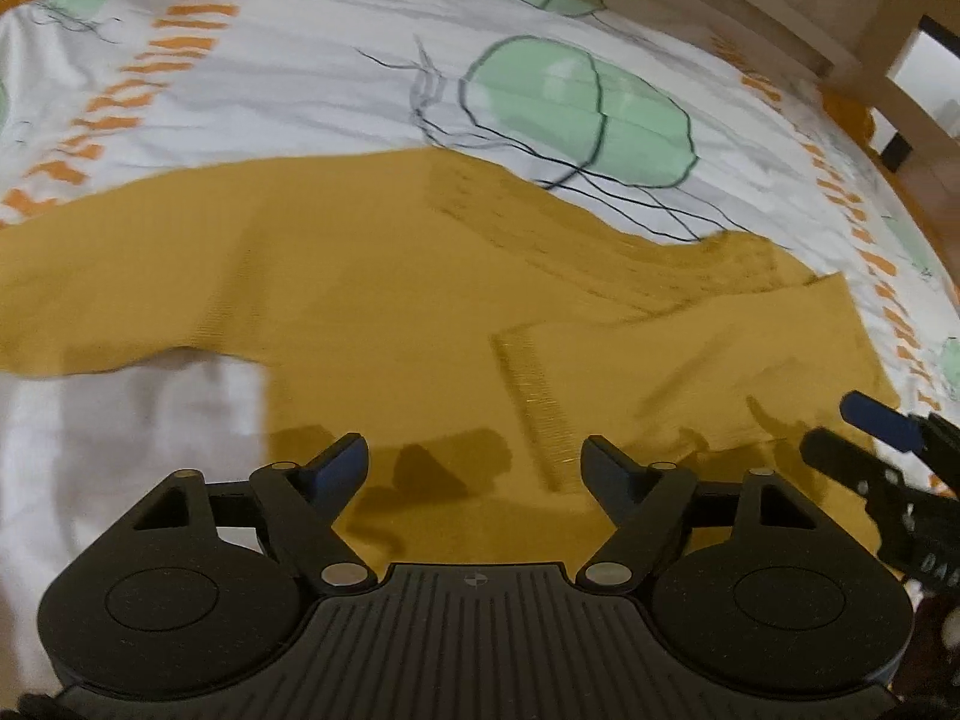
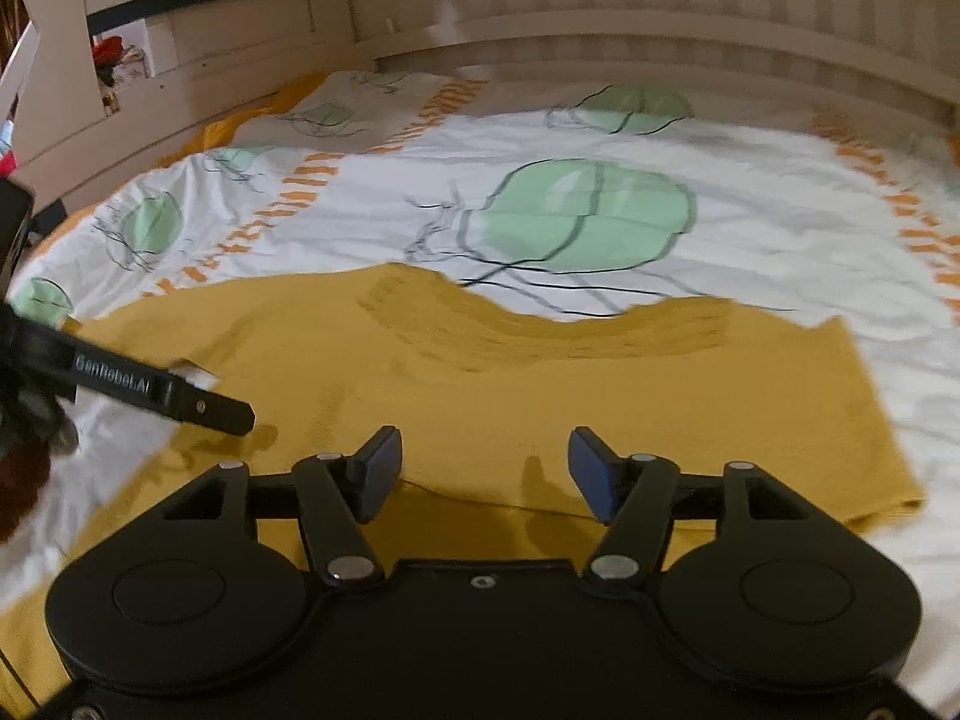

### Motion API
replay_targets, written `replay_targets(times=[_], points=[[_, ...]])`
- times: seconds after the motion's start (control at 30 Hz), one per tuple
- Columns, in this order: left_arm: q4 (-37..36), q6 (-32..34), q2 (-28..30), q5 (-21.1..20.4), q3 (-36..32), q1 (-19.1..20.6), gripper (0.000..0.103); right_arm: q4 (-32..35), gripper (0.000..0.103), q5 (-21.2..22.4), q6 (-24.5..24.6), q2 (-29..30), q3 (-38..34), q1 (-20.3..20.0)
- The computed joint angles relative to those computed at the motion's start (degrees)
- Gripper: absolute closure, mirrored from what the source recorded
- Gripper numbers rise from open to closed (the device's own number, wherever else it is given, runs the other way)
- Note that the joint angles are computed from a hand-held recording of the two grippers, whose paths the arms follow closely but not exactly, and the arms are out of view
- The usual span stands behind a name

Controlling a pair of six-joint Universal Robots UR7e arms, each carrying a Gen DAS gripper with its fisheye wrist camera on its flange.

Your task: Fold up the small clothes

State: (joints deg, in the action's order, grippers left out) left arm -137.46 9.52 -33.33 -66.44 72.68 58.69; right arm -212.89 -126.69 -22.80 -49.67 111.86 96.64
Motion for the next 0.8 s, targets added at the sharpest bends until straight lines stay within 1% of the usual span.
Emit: replay_targets(times=[0.03, 0.07, 0.1, 0.13, 0.2, 0.23, 0.3, 0.37, 0.43, 0.47, 0.53, 0.6, 0.67, 0.73, 0.8], points=[[0.2, -0.4, 0.5, -0.4, -0.3, -0.1, 0.027, -1.3, 0.037, -0.4, -1.2, -0.1, 0.6, -0.2], [0.5, -0.7, 1.0, -0.9, -0.7, -0.2, 0.030, -3.1, 0.036, -0.9, -2.9, -0.1, 1.2, -0.4], [0.7, -0.9, 1.5, -1.5, -1.1, -0.2, 0.033, -4.6, 0.033, -1.2, -4.1, -0.1, 1.8, -0.6], [1.0, -1.0, 2.0, -2.0, -1.5, -0.2, 0.035, -6.5, 0.029, -1.3, -5.4, 0.0, 2.3, -0.8], [1.8, -1.4, 3.0, -2.5, -2.4, -0.3, 0.036, -9.4, 0.027, -0.9, -6.7, 0.2, 3.2, -1.2], [2.0, -1.7, 3.5, -2.6, -2.8, -0.4, 0.037, -10.4, 0.027, -0.3, -6.4, 0.1, 3.6, -1.5], [2.7, -2.1, 4.5, -2.5, -3.8, -0.4, 0.039, -10.6, 0.027, 1.4, -4.4, -0.5, 4.4, -2.3], [3.1, -2.3, 5.2, -2.4, -4.5, -0.4, 0.039, -8.7, 0.027, 3.2, -0.4, -1.6, 4.9, -3.2], [2.7, -2.3, 5.6, -2.4, -4.7, -0.4, 0.039, -6.7, 0.027, 4.6, 2.4, -2.6, 5.0, -3.6], [2.2, -2.2, 5.7, -2.6, -4.6, -0.5, 0.043, -6.1, 0.027, 5.1, 3.1, -3.0, 4.8, -3.6], [0.5, -2.4, 6.0, -2.8, -4.3, -0.5, 0.057, -6.9, 0.025, 4.9, 2.6, -2.9, 4.6, -3.3], [-0.8, -3.5, 6.1, -2.1, -4.1, -0.7, 0.088, -8.3, 0.023, 4.3, 1.5, -2.5, 4.4, -3.0], [-2.1, -3.2, 6.1, -2.0, -3.8, -0.8, 0.100, -8.2, 0.023, 4.1, 1.7, -2.4, 4.6, -3.0], [-3.8, -1.6, 5.7, -1.9, -3.1, -1.3, 0.100, -7.1, 0.023, 4.0, 2.5, -2.4, 4.7, -3.1], [-7.9, 1.7, 4.7, -0.9, -1.5, -2.1, 0.100, -5.7, 0.023, 4.1, 2.9, -2.2, 4.6, -3.1]])
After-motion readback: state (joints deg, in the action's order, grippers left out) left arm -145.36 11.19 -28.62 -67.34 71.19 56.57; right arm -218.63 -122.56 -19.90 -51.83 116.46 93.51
